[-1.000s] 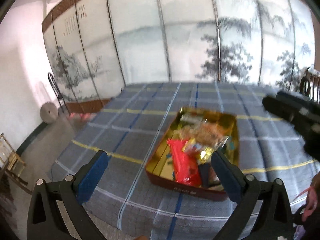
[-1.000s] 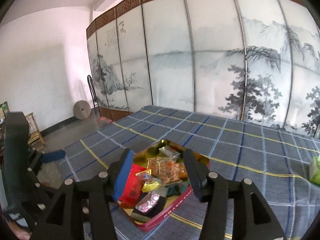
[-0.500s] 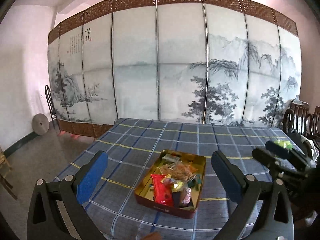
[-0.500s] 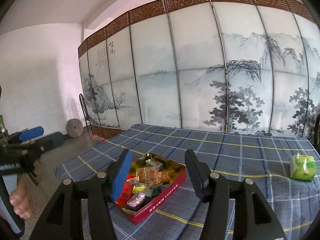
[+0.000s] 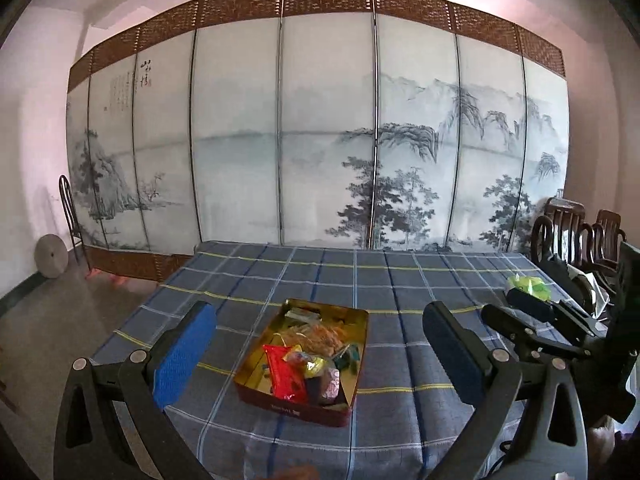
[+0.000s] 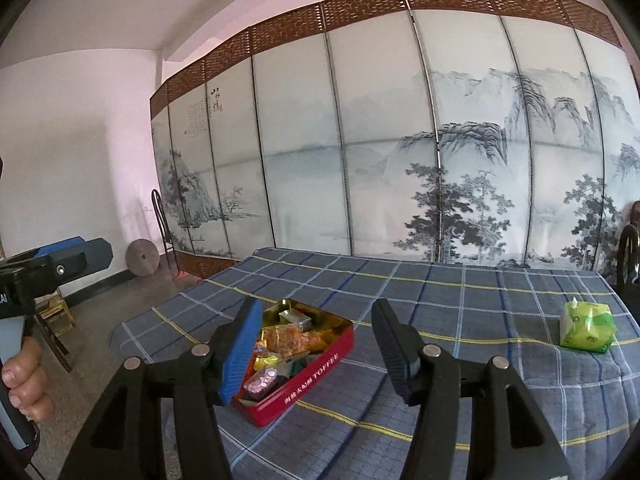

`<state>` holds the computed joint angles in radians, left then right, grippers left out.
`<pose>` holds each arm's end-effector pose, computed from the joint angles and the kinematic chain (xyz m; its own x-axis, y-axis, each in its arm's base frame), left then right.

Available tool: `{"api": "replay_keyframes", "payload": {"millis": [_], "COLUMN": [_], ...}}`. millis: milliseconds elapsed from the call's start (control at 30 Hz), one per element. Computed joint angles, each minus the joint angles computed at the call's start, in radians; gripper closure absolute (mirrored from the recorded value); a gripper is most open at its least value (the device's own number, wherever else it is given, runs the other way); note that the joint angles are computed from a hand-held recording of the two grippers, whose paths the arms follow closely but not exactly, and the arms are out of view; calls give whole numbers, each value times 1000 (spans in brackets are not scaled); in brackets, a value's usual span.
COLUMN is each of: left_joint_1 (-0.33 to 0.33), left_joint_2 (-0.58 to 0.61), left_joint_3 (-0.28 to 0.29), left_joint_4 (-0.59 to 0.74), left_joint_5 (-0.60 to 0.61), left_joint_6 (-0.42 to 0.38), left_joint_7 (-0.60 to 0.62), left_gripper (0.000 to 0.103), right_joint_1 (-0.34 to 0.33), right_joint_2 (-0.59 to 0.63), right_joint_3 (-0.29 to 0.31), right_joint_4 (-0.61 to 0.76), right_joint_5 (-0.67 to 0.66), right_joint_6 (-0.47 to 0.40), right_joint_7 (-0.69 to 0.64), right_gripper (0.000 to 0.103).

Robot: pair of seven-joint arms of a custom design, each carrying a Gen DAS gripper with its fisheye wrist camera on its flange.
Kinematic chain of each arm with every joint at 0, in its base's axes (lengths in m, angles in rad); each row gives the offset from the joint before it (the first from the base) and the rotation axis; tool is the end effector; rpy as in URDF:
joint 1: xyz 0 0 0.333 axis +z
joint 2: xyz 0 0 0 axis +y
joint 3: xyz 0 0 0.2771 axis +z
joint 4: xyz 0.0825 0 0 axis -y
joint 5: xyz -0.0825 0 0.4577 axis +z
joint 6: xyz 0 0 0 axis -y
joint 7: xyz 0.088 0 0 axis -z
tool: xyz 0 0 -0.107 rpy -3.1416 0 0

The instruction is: Organize snacks

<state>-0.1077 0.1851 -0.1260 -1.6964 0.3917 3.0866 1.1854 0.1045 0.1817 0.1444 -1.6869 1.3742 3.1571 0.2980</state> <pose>0.6970 -0.1909 0.5685 -0.2123 -0.9771 0.0103 -0.3467 0.0654 -0.9357 0.7003 0.0805 0.5199 0.1997 -0.9727 -0.1184 -0.3079 0.0524 -0.9500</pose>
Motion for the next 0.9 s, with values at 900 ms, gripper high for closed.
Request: {"api": "replay_keyframes", "payload": {"millis": [900], "left_joint_1": [-64], "left_joint_2": [152], "left_joint_3": [31], "left_joint_4": [178], "left_joint_5": [87], "left_joint_6": [-178], "left_joint_7": [-23], "left_gripper": [0], "right_joint_1": [99], "right_joint_2": [110], "right_joint_3": [-352], "right_joint_4": [-71], "right_joint_5": [-863], "right_joint_6": [-43], "right_joint_7": [953], "right_gripper": [42]}}
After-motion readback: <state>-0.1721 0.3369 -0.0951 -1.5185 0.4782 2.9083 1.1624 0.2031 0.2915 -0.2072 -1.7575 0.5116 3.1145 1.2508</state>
